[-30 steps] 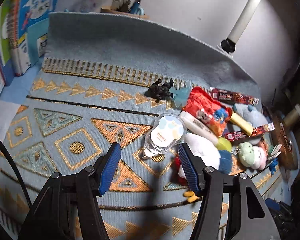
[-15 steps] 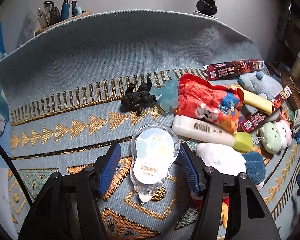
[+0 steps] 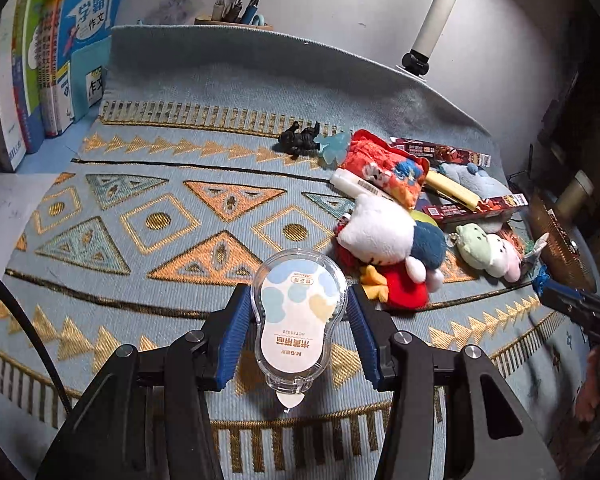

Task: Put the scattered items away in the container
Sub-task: 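Grasp the green-white-pink stacked plush with right tool while left holds container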

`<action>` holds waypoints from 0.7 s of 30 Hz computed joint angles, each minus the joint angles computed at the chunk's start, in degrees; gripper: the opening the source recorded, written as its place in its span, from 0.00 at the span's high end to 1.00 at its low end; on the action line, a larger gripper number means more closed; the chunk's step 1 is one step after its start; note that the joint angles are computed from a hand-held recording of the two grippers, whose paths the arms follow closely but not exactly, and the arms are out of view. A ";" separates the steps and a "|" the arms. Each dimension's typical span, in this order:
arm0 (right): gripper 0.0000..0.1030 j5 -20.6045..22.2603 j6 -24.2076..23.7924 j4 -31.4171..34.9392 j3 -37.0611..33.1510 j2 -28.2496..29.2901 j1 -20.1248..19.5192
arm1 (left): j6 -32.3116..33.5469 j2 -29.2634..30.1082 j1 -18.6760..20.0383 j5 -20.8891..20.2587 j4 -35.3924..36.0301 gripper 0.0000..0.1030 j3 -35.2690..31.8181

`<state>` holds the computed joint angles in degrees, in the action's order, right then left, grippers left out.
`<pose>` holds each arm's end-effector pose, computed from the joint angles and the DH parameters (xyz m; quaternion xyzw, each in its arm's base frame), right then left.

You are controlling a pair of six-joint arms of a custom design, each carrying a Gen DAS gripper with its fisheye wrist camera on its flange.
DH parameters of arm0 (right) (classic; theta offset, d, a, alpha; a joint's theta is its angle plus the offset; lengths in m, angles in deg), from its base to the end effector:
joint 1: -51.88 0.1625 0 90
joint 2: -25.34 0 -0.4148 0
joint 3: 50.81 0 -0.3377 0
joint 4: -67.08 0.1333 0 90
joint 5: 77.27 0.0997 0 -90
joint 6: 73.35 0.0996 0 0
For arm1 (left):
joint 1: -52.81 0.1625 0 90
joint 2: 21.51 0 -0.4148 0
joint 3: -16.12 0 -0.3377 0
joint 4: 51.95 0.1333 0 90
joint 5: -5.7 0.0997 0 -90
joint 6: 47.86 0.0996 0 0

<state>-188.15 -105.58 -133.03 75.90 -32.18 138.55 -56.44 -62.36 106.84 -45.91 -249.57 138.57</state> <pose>0.0698 -0.4839 0.1917 0.1686 -0.9081 0.2755 0.2666 -0.1281 -0.5087 0.0733 0.1459 0.9115 -0.3182 0.2159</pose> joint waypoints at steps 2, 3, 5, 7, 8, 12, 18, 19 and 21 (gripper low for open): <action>0.60 -2.97 0.10 -1.14 -1.83 0.72 0.82 | 1.36 0.35 -0.22 0.02 -3.83 0.56 0.92; 0.60 -1.88 0.43 -1.05 -1.96 0.12 0.70 | 2.91 1.03 -0.62 0.73 -7.42 0.56 1.27; 0.60 0.93 -0.71 1.65 -2.51 -1.05 0.84 | 3.28 1.16 -0.29 0.10 -9.41 0.55 1.25; 0.60 1.27 -3.16 8.49 -4.94 -0.67 2.00 | 1.16 0.78 0.77 -0.80 -6.53 0.56 0.25; 0.60 2.22 -4.06 11.62 -6.27 -0.09 2.14 | 0.98 0.61 0.97 -1.24 -6.89 0.56 0.42; 0.60 -0.68 -3.33 16.68 -14.13 4.59 2.29 | 1.39 0.37 0.89 -2.20 -7.82 0.56 0.87; 0.60 1.26 2.44 35.03 -24.74 5.58 -0.07 | 1.50 0.27 1.23 -3.48 -7.20 0.56 0.86; 0.60 1.29 2.58 36.59 -25.54 5.80 -0.24 | 1.55 0.26 1.28 -3.75 -7.41 0.56 0.92; 0.60 0.97 3.05 39.05 -26.28 5.76 -0.17 | 1.49 0.23 1.35 -4.02 -7.58 0.56 0.98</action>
<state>-187.17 -102.54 -93.98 49.62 -26.42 138.38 -54.95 -62.13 108.19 -49.93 -257.16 139.55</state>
